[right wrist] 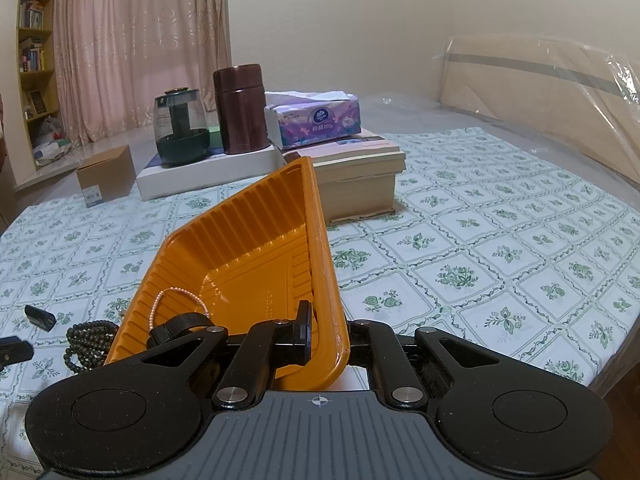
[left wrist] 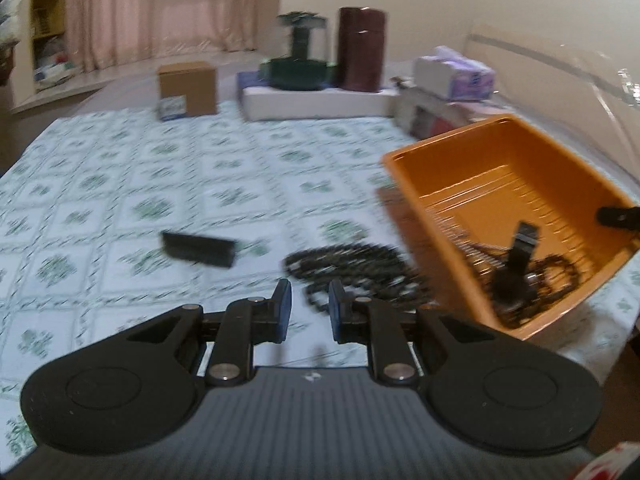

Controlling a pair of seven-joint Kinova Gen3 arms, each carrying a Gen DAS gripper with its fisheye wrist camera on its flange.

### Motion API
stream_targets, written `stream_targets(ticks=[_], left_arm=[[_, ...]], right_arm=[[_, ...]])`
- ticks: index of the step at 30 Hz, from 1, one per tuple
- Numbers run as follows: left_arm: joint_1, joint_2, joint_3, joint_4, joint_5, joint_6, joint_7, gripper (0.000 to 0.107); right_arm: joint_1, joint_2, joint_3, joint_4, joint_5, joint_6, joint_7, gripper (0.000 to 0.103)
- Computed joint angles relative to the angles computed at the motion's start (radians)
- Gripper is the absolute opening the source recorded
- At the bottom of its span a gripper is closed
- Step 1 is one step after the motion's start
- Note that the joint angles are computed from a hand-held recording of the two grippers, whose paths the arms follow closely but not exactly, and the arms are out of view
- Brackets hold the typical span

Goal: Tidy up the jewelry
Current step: 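Move the open left gripper back toward the remaining dark bead strand, then grasp the dark bead strand with the left gripper and lift it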

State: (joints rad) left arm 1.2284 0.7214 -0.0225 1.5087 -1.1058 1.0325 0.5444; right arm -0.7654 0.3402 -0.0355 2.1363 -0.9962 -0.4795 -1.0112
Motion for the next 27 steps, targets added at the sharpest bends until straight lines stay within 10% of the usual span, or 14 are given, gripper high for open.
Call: stream_targets(ticks=[9,27], left_arm=[[-0.030,0.013,-0.013,0.032,-0.019,-0.065,0.072,0.017],[-0.076,0.095,-0.055,-0.099,0.115,-0.107,-0.207,0.012]], right_arm=[[-0.005,-0.002,0.000,0.000,-0.017,-0.004,0.020,0.008],[0.003,0.010,0.004,-0.005,-0.015,0.004,0.023,0.008]])
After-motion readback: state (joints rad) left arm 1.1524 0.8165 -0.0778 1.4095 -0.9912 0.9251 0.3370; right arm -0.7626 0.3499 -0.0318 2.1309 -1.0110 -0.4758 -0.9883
